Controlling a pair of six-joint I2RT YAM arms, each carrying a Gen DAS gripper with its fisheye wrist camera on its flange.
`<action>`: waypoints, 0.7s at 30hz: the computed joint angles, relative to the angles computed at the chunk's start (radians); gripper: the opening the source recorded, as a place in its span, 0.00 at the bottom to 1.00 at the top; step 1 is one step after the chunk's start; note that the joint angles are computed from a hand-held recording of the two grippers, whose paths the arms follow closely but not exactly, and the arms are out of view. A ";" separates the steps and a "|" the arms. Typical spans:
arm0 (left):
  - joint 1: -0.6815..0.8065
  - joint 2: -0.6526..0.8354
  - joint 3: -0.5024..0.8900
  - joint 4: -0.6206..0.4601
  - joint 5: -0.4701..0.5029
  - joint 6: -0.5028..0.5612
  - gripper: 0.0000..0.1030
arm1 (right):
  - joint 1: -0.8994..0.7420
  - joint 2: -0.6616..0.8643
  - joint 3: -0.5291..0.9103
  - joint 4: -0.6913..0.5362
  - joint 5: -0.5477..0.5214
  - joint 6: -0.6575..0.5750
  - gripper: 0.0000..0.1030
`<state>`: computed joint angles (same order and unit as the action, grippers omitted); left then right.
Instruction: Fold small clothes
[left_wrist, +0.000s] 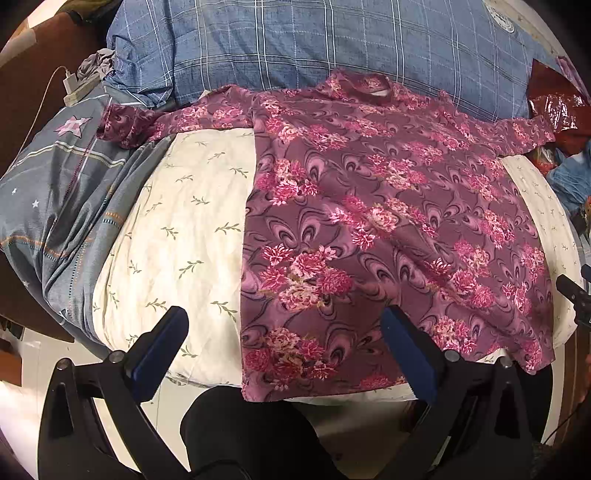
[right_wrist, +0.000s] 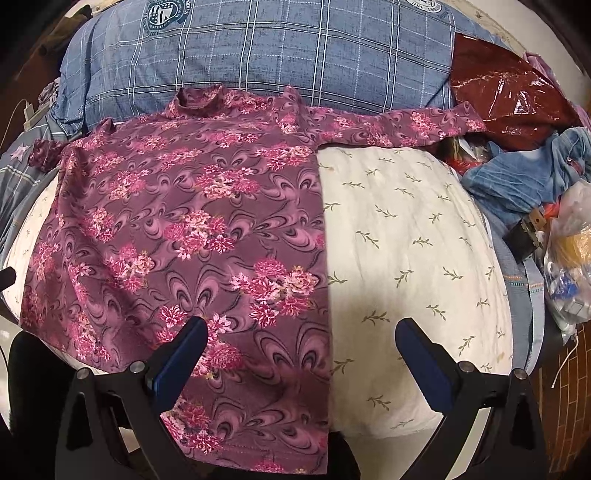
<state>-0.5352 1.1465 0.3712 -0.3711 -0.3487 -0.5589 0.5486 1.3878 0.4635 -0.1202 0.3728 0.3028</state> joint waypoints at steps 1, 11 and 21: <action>0.000 0.001 0.000 0.001 -0.001 0.000 1.00 | 0.000 0.000 0.000 0.000 0.000 0.000 0.99; 0.003 0.036 0.006 0.028 0.006 0.011 1.00 | -0.002 0.026 0.000 0.027 -0.002 -0.002 0.99; 0.305 0.022 0.007 0.045 0.224 0.173 1.00 | -0.147 -0.003 -0.020 0.058 -0.100 -0.031 0.98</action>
